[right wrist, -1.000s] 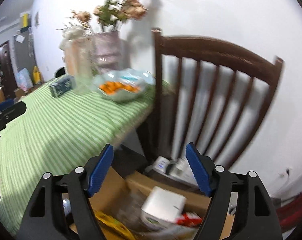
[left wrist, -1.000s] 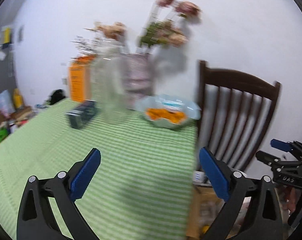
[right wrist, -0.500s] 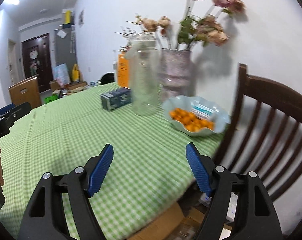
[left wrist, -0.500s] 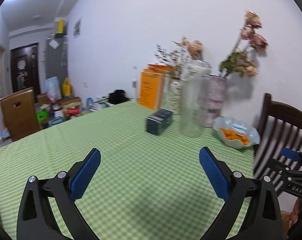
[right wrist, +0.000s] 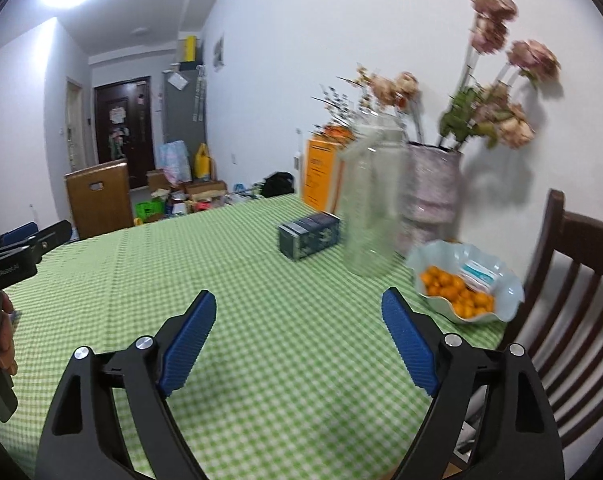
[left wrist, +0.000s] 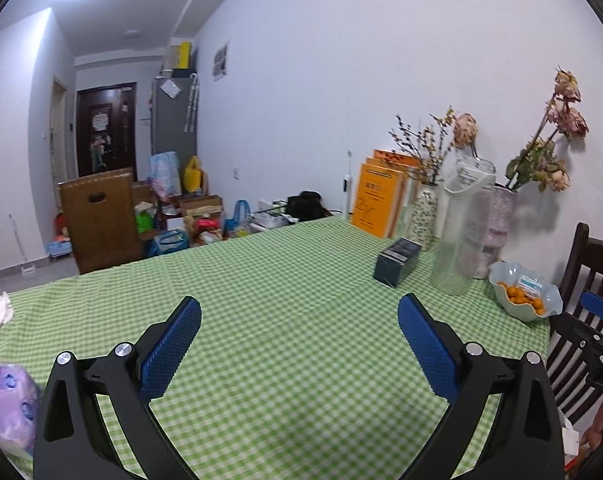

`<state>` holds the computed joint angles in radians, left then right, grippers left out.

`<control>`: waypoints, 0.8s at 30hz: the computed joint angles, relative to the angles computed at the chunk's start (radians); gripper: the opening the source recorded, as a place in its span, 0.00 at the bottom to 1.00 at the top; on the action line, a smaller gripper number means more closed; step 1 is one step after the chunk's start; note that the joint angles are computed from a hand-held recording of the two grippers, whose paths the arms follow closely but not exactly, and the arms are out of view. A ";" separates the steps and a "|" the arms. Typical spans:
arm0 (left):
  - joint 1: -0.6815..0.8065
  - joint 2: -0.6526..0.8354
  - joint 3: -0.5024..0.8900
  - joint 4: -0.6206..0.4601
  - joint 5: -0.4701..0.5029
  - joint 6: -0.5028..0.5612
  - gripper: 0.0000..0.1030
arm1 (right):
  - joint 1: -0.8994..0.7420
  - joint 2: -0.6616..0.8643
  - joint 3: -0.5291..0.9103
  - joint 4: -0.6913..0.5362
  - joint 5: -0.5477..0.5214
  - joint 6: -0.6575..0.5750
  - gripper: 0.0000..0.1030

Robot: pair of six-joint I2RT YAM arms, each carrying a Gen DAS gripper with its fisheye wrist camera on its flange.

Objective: Collect trash

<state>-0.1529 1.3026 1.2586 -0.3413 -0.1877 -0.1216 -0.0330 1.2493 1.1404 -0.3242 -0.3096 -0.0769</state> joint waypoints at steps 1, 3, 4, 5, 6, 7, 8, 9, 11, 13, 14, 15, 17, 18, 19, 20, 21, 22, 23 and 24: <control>0.002 -0.018 -0.010 -0.004 -0.007 -0.001 0.93 | 0.016 -0.009 0.000 -0.004 -0.001 0.003 0.79; 0.013 -0.065 -0.036 -0.018 -0.011 -0.002 0.93 | 0.039 -0.030 -0.008 -0.009 0.000 0.010 0.79; 0.017 -0.082 -0.046 -0.022 -0.009 -0.003 0.93 | 0.055 -0.044 -0.015 -0.012 0.000 0.012 0.81; 0.024 -0.110 -0.066 -0.031 -0.006 -0.004 0.93 | 0.072 -0.061 -0.026 -0.011 0.002 0.017 0.83; 0.026 -0.123 -0.075 -0.039 -0.011 -0.005 0.93 | 0.091 -0.074 -0.036 -0.010 0.008 0.022 0.83; 0.028 -0.142 -0.091 -0.046 -0.017 -0.008 0.93 | 0.101 -0.087 -0.046 -0.013 0.008 0.023 0.83; 0.030 -0.162 -0.107 -0.052 -0.022 -0.012 0.93 | 0.113 -0.099 -0.055 -0.016 0.010 0.024 0.83; 0.034 -0.185 -0.125 -0.059 -0.025 -0.019 0.93 | 0.128 -0.114 -0.064 -0.017 0.018 0.029 0.83; 0.045 -0.230 -0.160 -0.066 -0.020 -0.027 0.93 | 0.155 -0.151 -0.088 -0.021 0.027 0.036 0.83; 0.055 -0.276 -0.195 -0.075 -0.022 -0.037 0.93 | 0.178 -0.190 -0.113 -0.024 0.042 0.041 0.83; 0.062 -0.294 -0.210 -0.079 -0.018 -0.040 0.93 | 0.188 -0.209 -0.126 -0.027 0.052 0.038 0.83; 0.068 -0.318 -0.229 -0.085 -0.014 -0.044 0.93 | 0.197 -0.230 -0.141 -0.030 0.057 0.039 0.83; 0.076 -0.361 -0.260 -0.096 -0.010 -0.046 0.93 | 0.209 -0.280 -0.186 -0.025 0.056 0.042 0.83; 0.080 -0.383 -0.278 -0.099 -0.009 -0.047 0.93 | 0.213 -0.305 -0.209 -0.024 0.055 0.043 0.83; 0.083 -0.416 -0.302 -0.108 -0.008 -0.050 0.93 | 0.218 -0.326 -0.227 -0.029 0.060 0.043 0.83; 0.089 -0.437 -0.316 -0.114 -0.002 -0.053 0.93 | 0.223 -0.346 -0.244 -0.034 0.066 0.044 0.83; 0.094 -0.464 -0.336 -0.120 0.005 -0.055 0.93 | 0.229 -0.363 -0.259 -0.039 0.071 0.045 0.83; 0.094 -0.487 -0.351 -0.125 0.007 -0.054 0.93 | 0.232 -0.376 -0.270 -0.044 0.074 0.046 0.83; 0.091 -0.515 -0.371 -0.133 0.003 -0.047 0.93 | 0.234 -0.390 -0.281 -0.047 0.076 0.047 0.83; 0.089 -0.535 -0.384 -0.137 -0.003 -0.038 0.93 | 0.240 -0.408 -0.296 -0.047 0.082 0.051 0.83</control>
<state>-0.0640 0.7675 0.8743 -0.4788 -0.1902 -0.1599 0.2068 0.8415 0.8446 -0.3711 -0.2276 -0.0259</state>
